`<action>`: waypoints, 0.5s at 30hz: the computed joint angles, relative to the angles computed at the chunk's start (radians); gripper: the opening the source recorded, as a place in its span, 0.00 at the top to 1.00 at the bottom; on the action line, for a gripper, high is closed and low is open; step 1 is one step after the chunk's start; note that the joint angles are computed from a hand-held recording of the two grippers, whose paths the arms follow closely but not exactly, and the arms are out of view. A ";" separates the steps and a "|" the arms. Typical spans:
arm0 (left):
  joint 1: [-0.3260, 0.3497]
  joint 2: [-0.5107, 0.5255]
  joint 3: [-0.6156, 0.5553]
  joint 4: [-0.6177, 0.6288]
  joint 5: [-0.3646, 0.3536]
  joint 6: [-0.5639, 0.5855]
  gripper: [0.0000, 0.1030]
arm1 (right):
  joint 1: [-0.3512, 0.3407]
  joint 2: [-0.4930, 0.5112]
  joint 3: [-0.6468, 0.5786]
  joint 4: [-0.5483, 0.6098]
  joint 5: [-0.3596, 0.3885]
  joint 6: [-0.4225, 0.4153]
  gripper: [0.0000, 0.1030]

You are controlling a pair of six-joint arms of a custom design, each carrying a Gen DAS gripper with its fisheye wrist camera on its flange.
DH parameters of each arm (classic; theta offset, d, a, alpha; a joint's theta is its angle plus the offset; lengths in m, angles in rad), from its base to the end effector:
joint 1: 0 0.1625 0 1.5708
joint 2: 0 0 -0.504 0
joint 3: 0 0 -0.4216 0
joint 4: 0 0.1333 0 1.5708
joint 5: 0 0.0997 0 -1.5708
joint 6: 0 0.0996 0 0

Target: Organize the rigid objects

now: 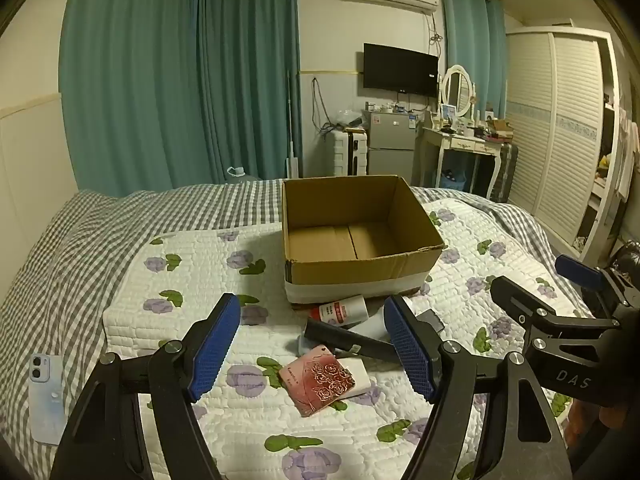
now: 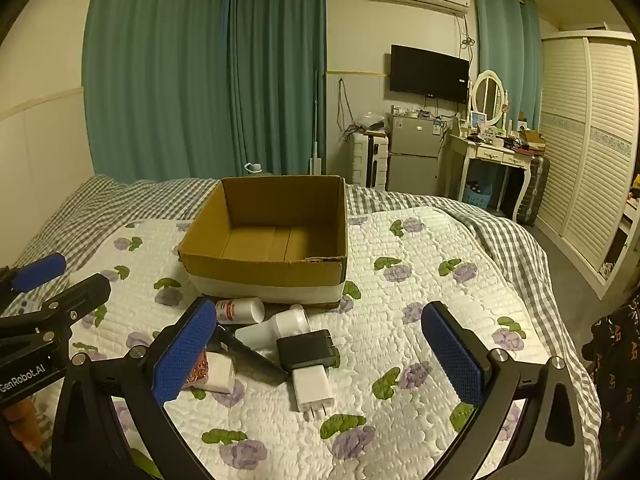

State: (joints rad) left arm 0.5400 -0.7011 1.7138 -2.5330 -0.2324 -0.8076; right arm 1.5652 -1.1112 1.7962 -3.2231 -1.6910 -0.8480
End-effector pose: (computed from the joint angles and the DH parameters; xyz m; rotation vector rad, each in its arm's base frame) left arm -0.4879 -0.5609 0.1020 0.2613 1.9742 -1.2217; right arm 0.1175 -0.6887 0.3734 0.9188 -2.2378 1.0959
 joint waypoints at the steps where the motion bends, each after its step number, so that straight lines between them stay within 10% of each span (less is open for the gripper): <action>1: 0.000 0.000 -0.001 0.004 0.002 -0.001 0.25 | 0.000 0.001 -0.001 -0.001 -0.001 0.000 0.00; 15: -0.007 0.007 -0.005 0.019 -0.003 -0.019 0.25 | 0.004 0.006 -0.007 0.010 -0.010 -0.002 0.00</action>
State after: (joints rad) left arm 0.5333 -0.6938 1.7088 -2.5138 -0.2351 -0.8269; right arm 1.5691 -1.1052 1.7890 -3.2133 -1.7008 -0.8501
